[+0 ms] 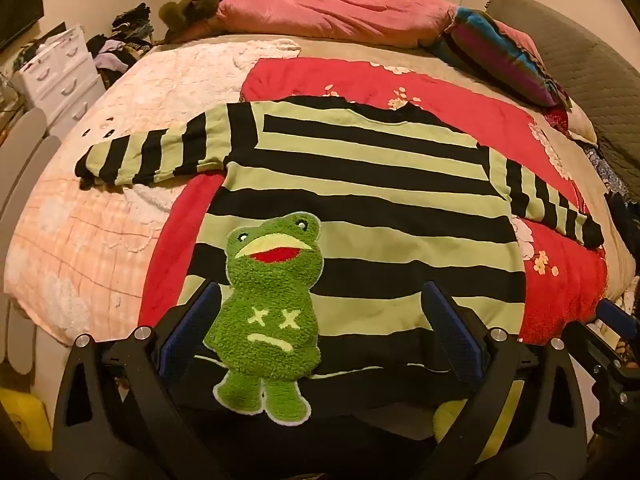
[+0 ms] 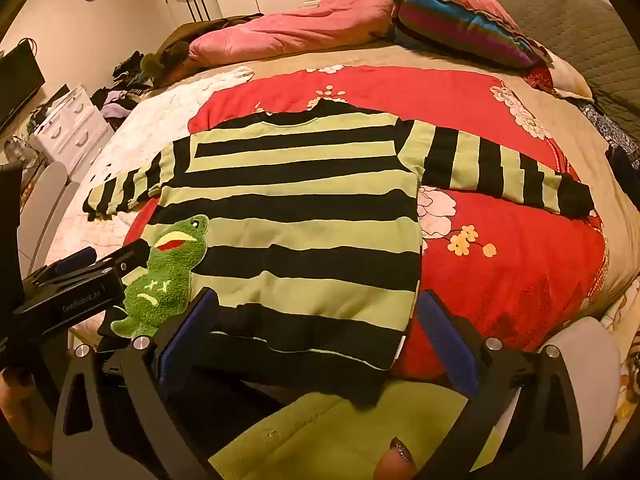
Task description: Fold small clothes
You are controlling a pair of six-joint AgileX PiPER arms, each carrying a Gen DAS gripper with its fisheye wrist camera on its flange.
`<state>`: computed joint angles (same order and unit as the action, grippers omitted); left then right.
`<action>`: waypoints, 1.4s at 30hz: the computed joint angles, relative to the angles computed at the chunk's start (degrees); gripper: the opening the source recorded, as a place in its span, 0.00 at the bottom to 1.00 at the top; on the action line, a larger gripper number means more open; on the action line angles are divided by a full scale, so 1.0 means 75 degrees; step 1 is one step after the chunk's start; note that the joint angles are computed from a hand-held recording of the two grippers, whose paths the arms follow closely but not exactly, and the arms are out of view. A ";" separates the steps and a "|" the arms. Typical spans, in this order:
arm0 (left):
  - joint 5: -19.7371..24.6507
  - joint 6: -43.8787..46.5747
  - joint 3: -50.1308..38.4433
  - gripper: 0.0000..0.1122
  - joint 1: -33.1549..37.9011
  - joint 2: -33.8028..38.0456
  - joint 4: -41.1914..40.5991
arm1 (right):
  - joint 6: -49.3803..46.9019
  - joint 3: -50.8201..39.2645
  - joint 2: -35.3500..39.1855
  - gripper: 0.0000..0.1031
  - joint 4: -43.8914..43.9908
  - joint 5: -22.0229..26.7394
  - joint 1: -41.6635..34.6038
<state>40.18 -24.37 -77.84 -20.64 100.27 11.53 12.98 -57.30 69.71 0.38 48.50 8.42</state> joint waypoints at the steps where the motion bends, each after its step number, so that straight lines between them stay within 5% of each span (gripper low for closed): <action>1: -0.0037 -0.0062 0.0025 0.84 -0.0018 -0.0014 0.0084 | 0.0017 0.0000 0.0002 0.96 -0.0017 0.0004 0.0008; 42: 0.0025 0.0090 -0.0065 0.84 0.0090 -0.0038 0.0089 | 0.0063 0.0067 -0.0013 0.96 0.0015 -0.0015 0.0009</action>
